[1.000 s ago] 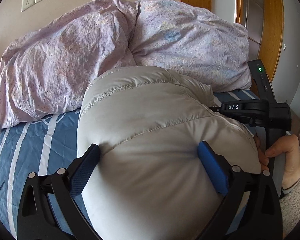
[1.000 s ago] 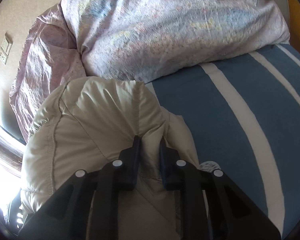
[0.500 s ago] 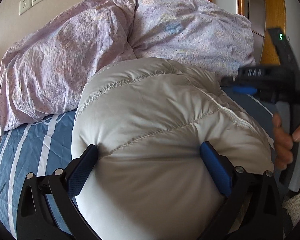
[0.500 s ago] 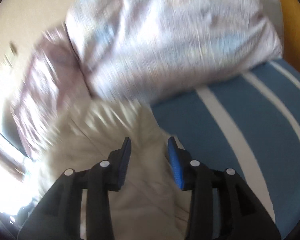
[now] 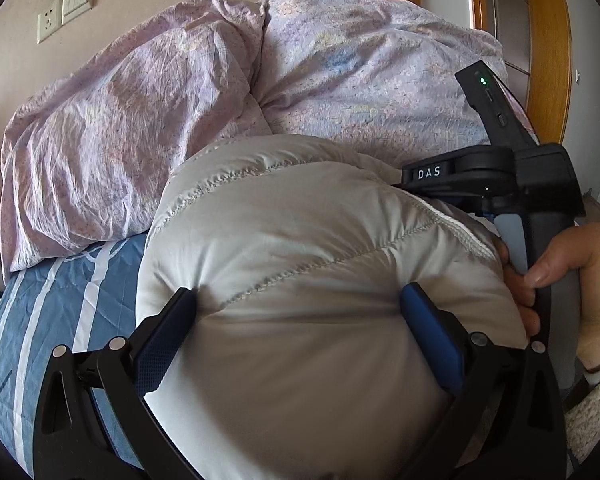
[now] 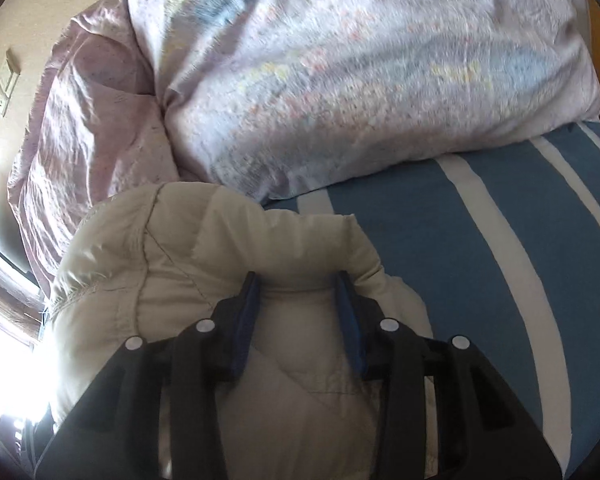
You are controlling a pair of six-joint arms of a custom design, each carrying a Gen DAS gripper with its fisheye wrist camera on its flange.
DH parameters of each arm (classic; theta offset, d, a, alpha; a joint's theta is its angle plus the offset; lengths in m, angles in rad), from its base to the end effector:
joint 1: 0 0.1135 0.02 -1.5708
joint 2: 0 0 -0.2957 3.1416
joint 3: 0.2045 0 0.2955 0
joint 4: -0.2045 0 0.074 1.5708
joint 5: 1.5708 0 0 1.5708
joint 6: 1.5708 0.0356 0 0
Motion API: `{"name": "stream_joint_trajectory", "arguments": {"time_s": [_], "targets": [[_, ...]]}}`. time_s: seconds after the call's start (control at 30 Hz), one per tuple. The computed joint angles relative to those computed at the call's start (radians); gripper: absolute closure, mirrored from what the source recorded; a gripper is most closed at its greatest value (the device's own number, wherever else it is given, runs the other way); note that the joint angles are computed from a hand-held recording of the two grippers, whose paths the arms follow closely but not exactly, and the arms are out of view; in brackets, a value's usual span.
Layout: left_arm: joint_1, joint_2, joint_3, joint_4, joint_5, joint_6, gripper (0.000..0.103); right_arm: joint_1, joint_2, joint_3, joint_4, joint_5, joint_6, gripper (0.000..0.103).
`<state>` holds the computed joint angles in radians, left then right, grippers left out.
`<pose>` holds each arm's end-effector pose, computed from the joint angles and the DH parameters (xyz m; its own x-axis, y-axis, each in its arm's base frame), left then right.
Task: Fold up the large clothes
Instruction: 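Press the bundle with the left gripper while the right gripper tucks its end under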
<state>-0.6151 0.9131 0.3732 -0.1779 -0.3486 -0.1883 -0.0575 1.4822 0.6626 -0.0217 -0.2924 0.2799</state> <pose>0.1697 -0.1050 0.1796 -0.5899 0.2014 -0.7820 0.2258 0.9709 0.0797 0.3073 -0.0074 0.1569 -0.7531 0.3083 -0.5812 0.0742 0.9175 0.3907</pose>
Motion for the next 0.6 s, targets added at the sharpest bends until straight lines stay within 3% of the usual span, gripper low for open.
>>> {"name": "stream_joint_trajectory", "arguments": {"time_s": [0.07, 0.17, 0.33, 0.4, 0.5, 0.6], "targets": [[-0.011, 0.010, 0.002, 0.002, -0.021, 0.001, 0.001, -0.005, -0.008, -0.005, -0.004, -0.005, -0.012, 0.065], [0.006, -0.023, 0.001, -0.030, -0.002, 0.013, 0.001, -0.030, -0.157, -0.093, -0.025, -0.034, -0.041, 0.064], [0.027, -0.038, 0.007, -0.055, 0.026, 0.013, 0.001, -0.161, -0.512, -0.237, -0.218, -0.199, -0.133, 0.062], [0.020, -0.035, 0.006, -0.052, 0.017, 0.006, 0.001, -0.191, -0.621, -0.275, -0.301, -0.218, -0.174, 0.062], [0.011, -0.036, 0.006, -0.053, 0.005, -0.003, 0.001, -0.192, -0.633, -0.316, -0.336, -0.172, -0.212, 0.063], [0.002, -0.076, 0.014, -0.101, 0.001, -0.018, 0.001, -0.124, -0.584, -0.350, -0.258, -0.058, -0.196, 0.061]]}}
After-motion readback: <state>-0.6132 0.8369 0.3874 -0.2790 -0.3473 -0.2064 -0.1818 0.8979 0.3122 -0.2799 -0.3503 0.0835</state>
